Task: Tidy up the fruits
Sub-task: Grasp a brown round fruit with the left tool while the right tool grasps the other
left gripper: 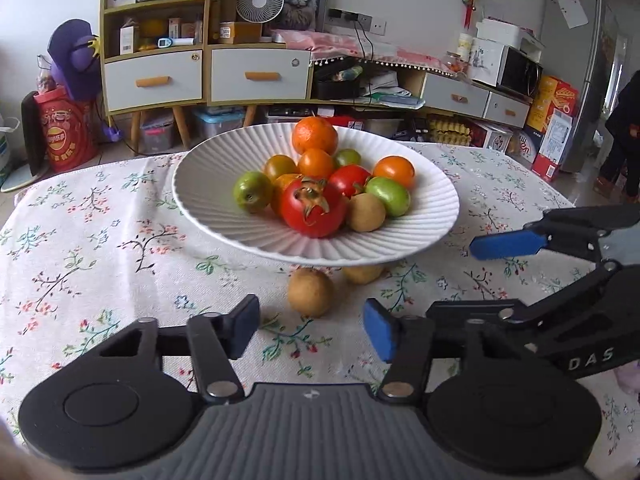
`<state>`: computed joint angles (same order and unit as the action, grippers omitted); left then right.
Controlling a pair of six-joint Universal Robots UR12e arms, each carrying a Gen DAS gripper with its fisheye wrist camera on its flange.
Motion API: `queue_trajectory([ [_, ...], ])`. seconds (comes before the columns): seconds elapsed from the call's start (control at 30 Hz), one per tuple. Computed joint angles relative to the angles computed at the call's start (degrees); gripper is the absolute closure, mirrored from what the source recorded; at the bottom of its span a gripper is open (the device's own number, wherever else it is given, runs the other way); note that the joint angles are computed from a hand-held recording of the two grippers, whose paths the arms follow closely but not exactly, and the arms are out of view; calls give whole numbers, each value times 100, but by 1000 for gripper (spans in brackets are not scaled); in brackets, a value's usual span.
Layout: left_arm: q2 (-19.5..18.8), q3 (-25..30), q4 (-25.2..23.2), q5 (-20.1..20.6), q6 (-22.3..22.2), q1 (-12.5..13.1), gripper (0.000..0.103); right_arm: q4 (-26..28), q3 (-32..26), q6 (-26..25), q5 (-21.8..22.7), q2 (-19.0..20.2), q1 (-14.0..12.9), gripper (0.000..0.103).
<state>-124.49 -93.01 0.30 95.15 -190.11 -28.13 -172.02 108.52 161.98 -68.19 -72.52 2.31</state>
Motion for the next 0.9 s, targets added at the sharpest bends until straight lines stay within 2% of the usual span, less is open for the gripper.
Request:
queue_trajectory([
  [0.1, -27, 50, -14, 9, -57, 0, 66, 36, -15, 1, 30, 4, 8, 42],
  [0.13, -27, 55, -32, 26, -72, -2, 75, 41, -17, 24, 38, 3, 10, 45],
  [0.17, -29, 69, -72, 44, -74, -3, 78, 52, -27, 47, 52, 7, 17, 46],
  [0.4, 65, 26, -266, -36, -147, 30, 79, 33, -83, 179, 48, 61, 74, 54],
  [0.9, 294, -264, -389, -34, -228, 125, 79, -373, -198, 299, -448, 254, 351, 67],
])
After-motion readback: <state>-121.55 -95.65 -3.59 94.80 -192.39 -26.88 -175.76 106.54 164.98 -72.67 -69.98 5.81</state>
